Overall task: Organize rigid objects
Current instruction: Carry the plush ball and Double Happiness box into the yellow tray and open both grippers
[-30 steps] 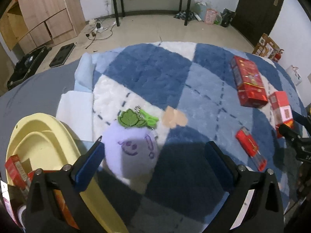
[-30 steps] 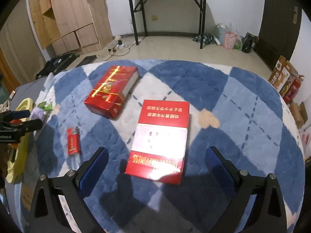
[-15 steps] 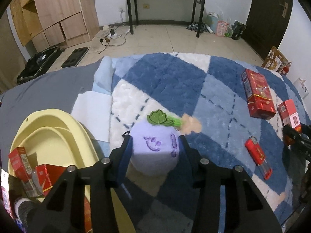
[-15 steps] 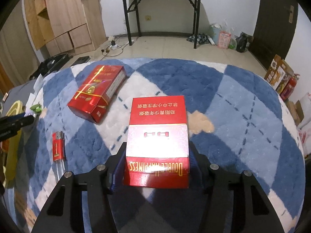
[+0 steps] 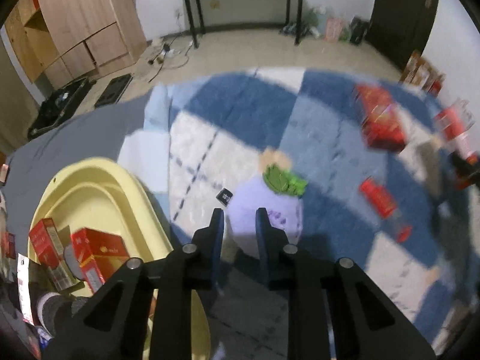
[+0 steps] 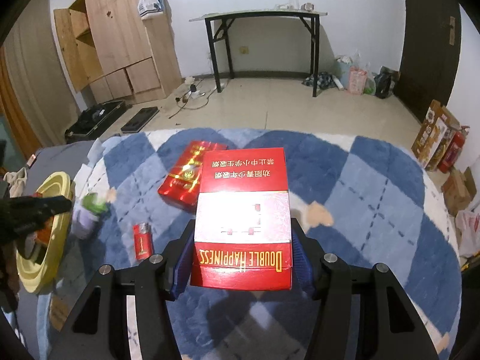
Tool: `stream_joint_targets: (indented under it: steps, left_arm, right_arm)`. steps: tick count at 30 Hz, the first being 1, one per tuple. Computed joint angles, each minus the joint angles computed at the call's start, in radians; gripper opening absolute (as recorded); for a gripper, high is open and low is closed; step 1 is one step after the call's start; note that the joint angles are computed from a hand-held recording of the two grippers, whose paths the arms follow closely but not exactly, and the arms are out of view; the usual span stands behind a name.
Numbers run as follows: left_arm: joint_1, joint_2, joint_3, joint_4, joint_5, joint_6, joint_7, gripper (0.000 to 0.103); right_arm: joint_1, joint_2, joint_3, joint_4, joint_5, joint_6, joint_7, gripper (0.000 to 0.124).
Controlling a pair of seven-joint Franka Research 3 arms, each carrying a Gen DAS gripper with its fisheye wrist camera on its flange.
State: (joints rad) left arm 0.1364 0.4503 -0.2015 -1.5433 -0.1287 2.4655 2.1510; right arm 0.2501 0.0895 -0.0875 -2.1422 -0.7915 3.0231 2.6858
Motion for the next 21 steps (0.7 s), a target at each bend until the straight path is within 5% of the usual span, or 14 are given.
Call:
stream_joint_targets:
  steps: [2, 4, 7, 8, 12, 13, 14, 21]
  left_arm:
    - [0.027, -0.001, -0.028, -0.011, -0.065, 0.028, 0.024, 0.023]
    - [0.049, 0.015, -0.051, 0.024, -0.128, -0.024, 0.038, 0.028]
    - [0.050, 0.022, -0.059, 0.040, -0.162, -0.064, 0.070, 0.073]
    - [0.046, 0.025, -0.061, 0.038, -0.162, -0.072, 0.095, 0.076]
    - [-0.012, 0.019, -0.019, -0.017, -0.069, 0.016, 0.089, 0.075]
    - [-0.011, 0.019, -0.020, -0.021, -0.066, 0.026, 0.085, 0.067]
    - [-0.014, 0.015, -0.016, -0.031, -0.057, 0.051, 0.073, 0.046]
    - [0.056, -0.053, -0.058, -0.071, -0.170, 0.061, 0.139, 0.045]
  right_arm:
    - [-0.010, -0.010, 0.007, -0.018, 0.039, 0.015, -0.033, 0.057]
    - [-0.017, -0.007, 0.008, -0.015, 0.071, 0.025, -0.064, 0.057]
    - [-0.013, 0.010, 0.011, 0.006, 0.114, 0.019, -0.110, 0.057]
    - [-0.010, 0.019, 0.012, 0.013, 0.135, 0.016, -0.132, 0.057]
    - [0.017, 0.057, 0.005, 0.043, 0.213, 0.003, -0.211, 0.057]
    - [0.024, 0.061, 0.001, 0.045, 0.232, 0.002, -0.231, 0.057]
    - [0.032, 0.066, -0.006, 0.049, 0.244, 0.003, -0.242, 0.057]
    - [0.095, 0.061, -0.076, 0.052, 0.195, 0.016, -0.190, 0.057]
